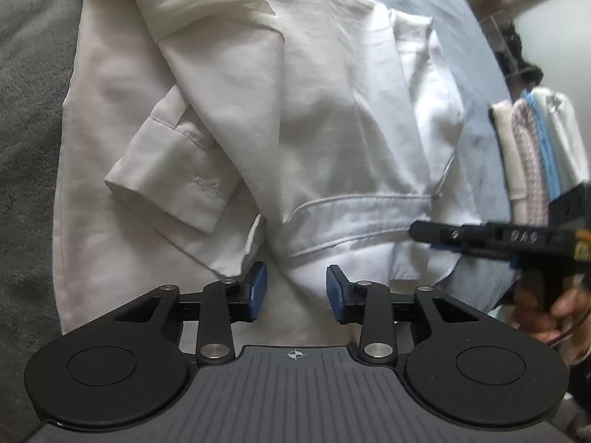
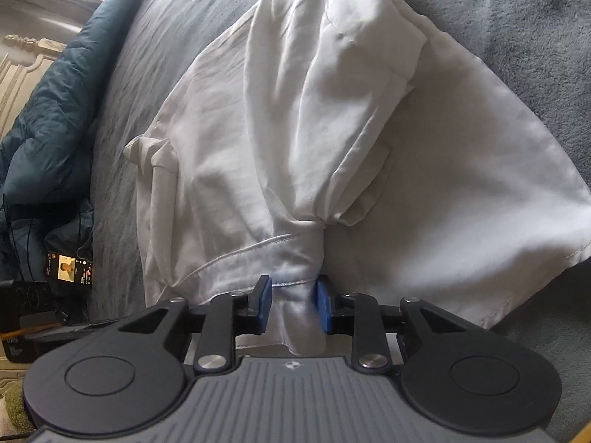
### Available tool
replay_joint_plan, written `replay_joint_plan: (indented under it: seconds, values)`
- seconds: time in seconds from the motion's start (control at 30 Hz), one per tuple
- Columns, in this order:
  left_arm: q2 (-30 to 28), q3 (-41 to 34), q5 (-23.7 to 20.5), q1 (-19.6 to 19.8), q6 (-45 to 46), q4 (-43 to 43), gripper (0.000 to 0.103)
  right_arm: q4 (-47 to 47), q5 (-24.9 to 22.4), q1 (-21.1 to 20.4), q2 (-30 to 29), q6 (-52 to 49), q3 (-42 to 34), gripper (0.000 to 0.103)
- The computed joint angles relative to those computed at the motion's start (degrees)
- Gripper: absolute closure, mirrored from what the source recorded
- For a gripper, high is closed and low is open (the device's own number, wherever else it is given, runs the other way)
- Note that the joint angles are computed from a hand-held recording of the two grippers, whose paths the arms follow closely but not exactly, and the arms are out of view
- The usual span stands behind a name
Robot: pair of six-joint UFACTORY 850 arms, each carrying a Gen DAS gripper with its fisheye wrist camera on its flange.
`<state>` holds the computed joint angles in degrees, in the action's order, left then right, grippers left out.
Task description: Fold clothes
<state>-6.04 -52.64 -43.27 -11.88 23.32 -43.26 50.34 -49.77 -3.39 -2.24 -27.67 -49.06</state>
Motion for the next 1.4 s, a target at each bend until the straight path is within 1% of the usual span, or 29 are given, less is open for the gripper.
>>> replay_joint_plan:
  seconds: [0.07,0.17,0.23,0.27,0.3,0.37,0.4,0.43,0.5,0.53,0.57,0.67,0.87,1.13,1.3,1.4]
  values:
    - [-0.48,-0.01,0.14,-0.46,0.35,0.24,0.068,0.45,-0.06,0.18,-0.75,-0.14,-0.36,0.073]
    - [-0.27,0.45,1.65,-1.03,1.48,-0.88,0.068,0.78,0.03,0.35,-1.57,-0.36,-0.77,0.068]
    - [-0.12,0.75,2.61,-1.40,1.47,-1.54,0.070,0.81,0.17,0.44,-1.86,-0.51,-0.87,0.067]
    - [-0.08,0.87,3.01,-1.60,1.13,-1.62,0.071,0.79,0.25,0.49,-1.92,-0.58,-0.84,0.067]
    - [0.03,1.02,3.58,-1.85,0.44,-1.32,0.075,0.81,0.46,0.67,-1.82,-0.82,-0.76,0.067]
    - [0.20,1.18,4.31,-2.19,-0.61,-0.78,0.086,0.66,1.05,1.22,-1.55,-1.59,-0.66,0.072]
    - [0.30,1.26,4.63,-2.25,-0.91,-0.53,0.094,0.11,1.50,1.59,-1.33,-1.89,-0.73,0.077]
    - [0.43,1.30,4.91,-2.36,-1.58,0.09,0.098,-0.19,1.73,1.90,-1.04,-2.59,-0.75,0.089]
    - [1.01,1.66,5.77,-2.63,-2.70,1.16,0.102,-1.34,2.70,2.69,-0.37,-3.15,-0.86,0.093]
    - [1.26,1.81,5.77,-2.66,-3.02,1.35,0.103,-1.93,3.18,3.08,-0.03,-3.41,-0.92,0.097]
    - [1.54,1.97,5.74,-2.69,-3.27,1.52,0.103,-2.47,3.78,3.40,0.44,-3.62,-0.92,0.097]
    - [2.54,2.46,5.15,-2.88,-2.87,1.54,0.103,-3.99,3.60,3.73,1.34,-4.21,-1.22,0.098]
    - [3.53,3.19,3.68,-3.47,-1.28,1.79,0.103,-9.47,2.01,4.02,2.26,-3.31,-2.11,0.098]
    - [3.51,3.50,2.44,-3.33,-0.67,3.59,0.103,-11.24,0.01,3.29,2.72,-3.41,-0.95,0.099]
    - [3.72,3.90,3.67,-4.31,-0.79,6.63,0.103,-11.93,0.15,3.40,2.83,-3.10,0.41,0.098]
    - [3.85,3.81,4.14,-5.03,-0.30,8.48,0.103,-13.47,1.11,3.89,2.26,-1.79,0.62,0.095]
